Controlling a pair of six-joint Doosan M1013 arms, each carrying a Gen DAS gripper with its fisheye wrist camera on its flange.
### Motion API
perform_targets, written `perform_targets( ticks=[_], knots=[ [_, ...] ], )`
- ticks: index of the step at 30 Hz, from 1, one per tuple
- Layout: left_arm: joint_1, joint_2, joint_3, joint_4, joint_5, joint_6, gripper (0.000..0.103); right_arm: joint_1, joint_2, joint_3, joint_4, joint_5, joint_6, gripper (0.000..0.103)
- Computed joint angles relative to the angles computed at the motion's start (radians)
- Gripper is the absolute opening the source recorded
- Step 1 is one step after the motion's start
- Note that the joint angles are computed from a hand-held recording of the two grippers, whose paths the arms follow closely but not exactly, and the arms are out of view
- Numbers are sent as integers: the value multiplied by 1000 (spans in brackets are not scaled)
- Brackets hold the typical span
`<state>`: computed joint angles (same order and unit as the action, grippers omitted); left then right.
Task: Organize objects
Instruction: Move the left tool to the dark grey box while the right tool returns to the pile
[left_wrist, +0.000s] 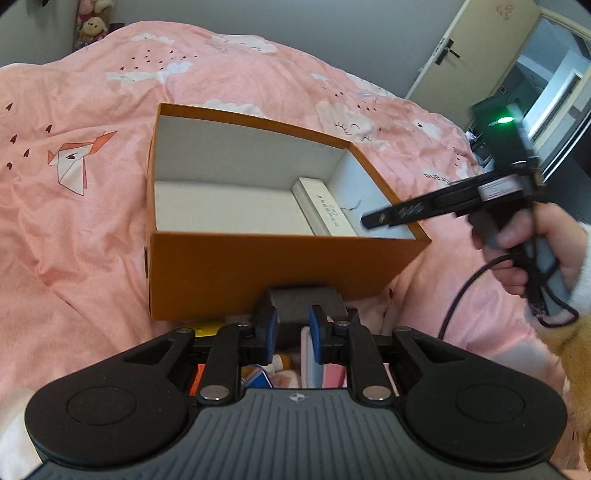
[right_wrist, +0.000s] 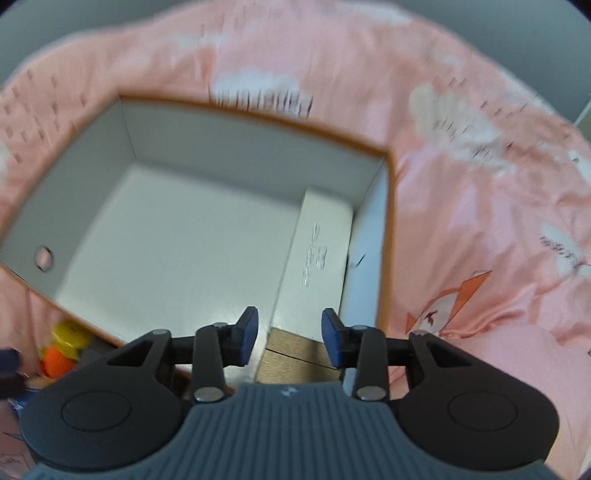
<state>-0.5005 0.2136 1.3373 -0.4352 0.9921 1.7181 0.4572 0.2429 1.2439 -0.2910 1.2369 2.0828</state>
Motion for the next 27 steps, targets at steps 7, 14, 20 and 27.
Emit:
perform_targets(
  ticks=[7,14,20,27],
  knots=[
    [-4,-25,22,35,14,-22,22,122,-144,163,-288,-229,392,63],
    [25,-42,52,-22,64,-48,22,207,-193,267,-371,-250,604,62],
    [14,-39,58,-41,114,-32,22,249,-207,307,-312,-239,615,49],
    [-14,-30,55,-19,169,-6,22,271,-192,309,-147,-239,449,40]
  ],
)
